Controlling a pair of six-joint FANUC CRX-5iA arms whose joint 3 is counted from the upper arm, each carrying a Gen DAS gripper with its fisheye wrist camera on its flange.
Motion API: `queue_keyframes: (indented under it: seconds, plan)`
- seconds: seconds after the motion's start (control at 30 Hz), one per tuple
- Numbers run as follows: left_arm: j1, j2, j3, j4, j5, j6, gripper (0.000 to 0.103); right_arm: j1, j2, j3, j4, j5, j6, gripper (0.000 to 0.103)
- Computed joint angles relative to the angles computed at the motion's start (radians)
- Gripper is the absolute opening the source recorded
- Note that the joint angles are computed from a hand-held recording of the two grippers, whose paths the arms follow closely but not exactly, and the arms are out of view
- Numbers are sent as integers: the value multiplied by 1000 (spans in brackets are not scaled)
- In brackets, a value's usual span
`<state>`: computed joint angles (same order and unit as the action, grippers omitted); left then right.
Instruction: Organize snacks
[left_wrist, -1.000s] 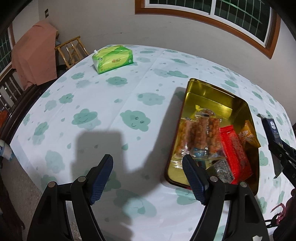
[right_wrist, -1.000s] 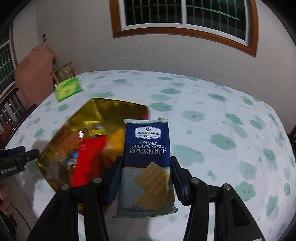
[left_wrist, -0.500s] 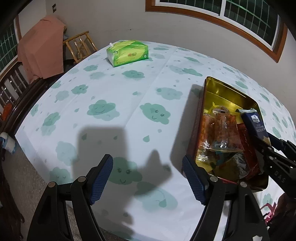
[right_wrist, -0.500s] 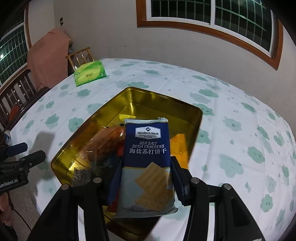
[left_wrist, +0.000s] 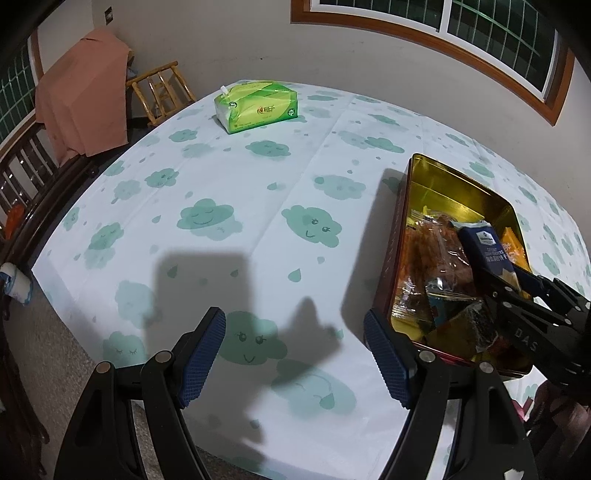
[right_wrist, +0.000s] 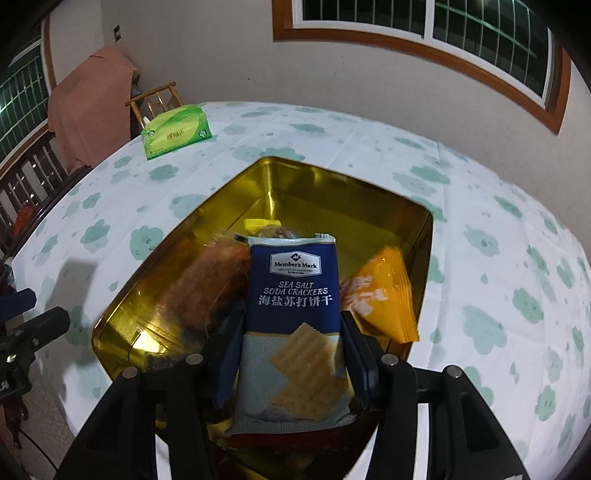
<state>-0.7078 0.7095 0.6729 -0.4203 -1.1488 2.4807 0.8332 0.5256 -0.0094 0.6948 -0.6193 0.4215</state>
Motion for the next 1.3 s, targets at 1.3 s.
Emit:
queue_keyframes:
  seconds: [1.3]
  plan:
    - [-69, 71, 146, 0, -75, -87, 78, 80, -188, -259, 124, 1, -259, 80]
